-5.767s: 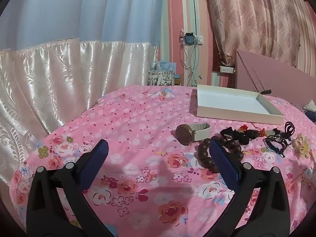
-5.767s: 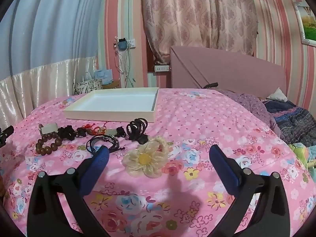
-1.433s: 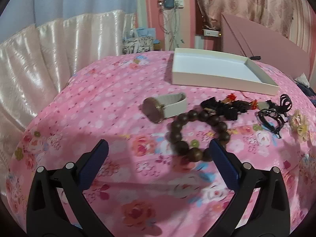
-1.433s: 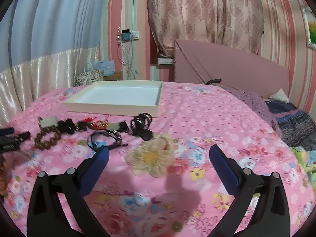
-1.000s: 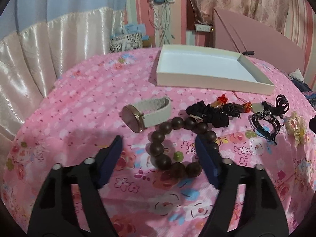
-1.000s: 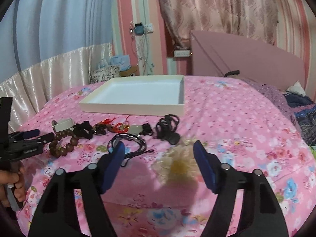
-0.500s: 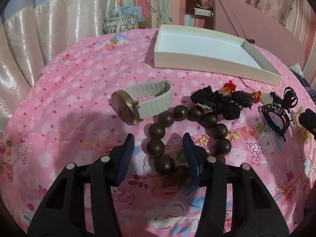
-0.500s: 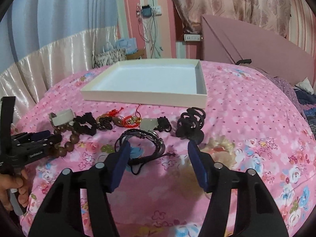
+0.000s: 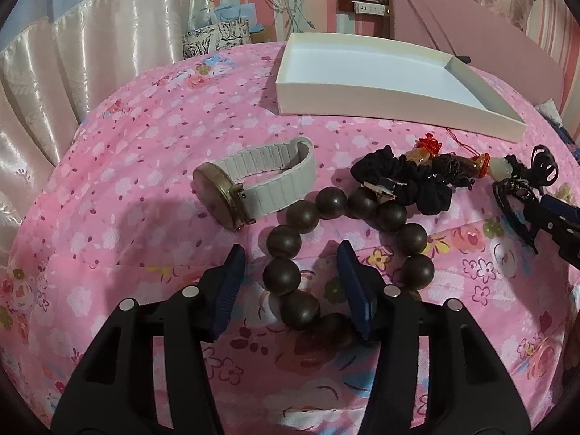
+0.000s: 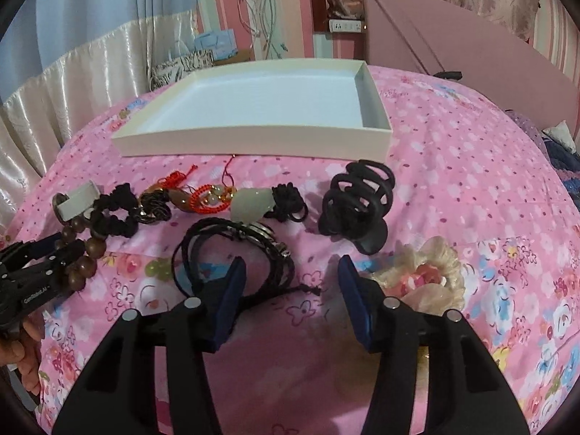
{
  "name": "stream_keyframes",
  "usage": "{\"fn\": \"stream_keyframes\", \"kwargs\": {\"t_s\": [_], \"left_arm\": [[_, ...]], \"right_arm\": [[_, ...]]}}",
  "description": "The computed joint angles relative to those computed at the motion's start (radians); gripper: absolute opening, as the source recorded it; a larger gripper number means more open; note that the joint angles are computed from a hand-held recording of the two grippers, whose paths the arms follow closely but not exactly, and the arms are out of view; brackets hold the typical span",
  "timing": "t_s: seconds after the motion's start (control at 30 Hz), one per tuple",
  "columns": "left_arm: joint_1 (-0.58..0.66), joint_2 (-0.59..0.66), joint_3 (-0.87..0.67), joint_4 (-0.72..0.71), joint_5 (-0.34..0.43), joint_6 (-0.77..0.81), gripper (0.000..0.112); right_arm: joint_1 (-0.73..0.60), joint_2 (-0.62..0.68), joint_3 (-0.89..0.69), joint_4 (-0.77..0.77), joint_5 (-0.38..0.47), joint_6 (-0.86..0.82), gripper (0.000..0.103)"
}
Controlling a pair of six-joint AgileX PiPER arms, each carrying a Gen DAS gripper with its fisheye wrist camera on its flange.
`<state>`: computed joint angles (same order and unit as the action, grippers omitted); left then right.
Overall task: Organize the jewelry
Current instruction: 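Grasp the dark wooden bead bracelet with the left gripper while the right gripper grasps the black braided bracelet, then carry the bead bracelet in the left gripper into the white tray while the right carries the braided bracelet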
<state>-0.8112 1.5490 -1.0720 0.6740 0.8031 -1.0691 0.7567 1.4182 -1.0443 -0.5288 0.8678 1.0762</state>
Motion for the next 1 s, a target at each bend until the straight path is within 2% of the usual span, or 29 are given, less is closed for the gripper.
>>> {"fn": "stream_keyframes", "kwargs": {"t_s": [0.2, 0.3, 0.37, 0.47, 0.5, 0.53, 0.63, 0.7, 0.87, 1.0], "left_arm": [[0.001, 0.026, -0.026, -0.003, 0.000, 0.007, 0.054], [-0.004, 0.031, -0.030, 0.007, 0.009, 0.001, 0.053], [-0.018, 0.036, -0.033, 0.023, 0.014, -0.004, 0.046], [-0.046, 0.049, -0.046, 0.049, 0.028, -0.011, 0.030], [-0.048, 0.050, -0.047, 0.048, 0.021, -0.005, 0.021], [-0.046, 0.049, -0.047, 0.047, 0.015, -0.008, 0.018], [-0.025, 0.028, -0.028, 0.029, -0.019, -0.007, 0.017], [-0.031, 0.021, -0.021, 0.047, -0.016, -0.017, 0.017], [-0.072, -0.059, 0.026, 0.108, -0.033, -0.080, 0.017], [-0.101, -0.115, 0.015, 0.123, -0.010, -0.088, 0.017]], "right_arm": [[0.015, 0.028, -0.022, -0.006, 0.033, -0.007, 0.053], [0.018, 0.031, -0.026, -0.008, 0.037, -0.015, 0.049], [0.024, 0.030, -0.024, -0.015, 0.034, -0.019, 0.035], [0.051, 0.043, -0.039, -0.047, 0.068, -0.002, 0.018], [0.052, 0.042, -0.039, -0.049, 0.068, -0.002, 0.013], [0.047, 0.037, -0.034, -0.044, 0.059, -0.006, 0.009], [0.013, -0.007, 0.006, -0.005, -0.006, -0.017, 0.007], [0.014, -0.029, 0.021, -0.007, -0.016, -0.007, 0.007], [0.072, -0.116, 0.028, -0.068, 0.023, 0.059, 0.007], [0.080, -0.180, -0.009, -0.081, 0.060, 0.043, 0.007]]}}
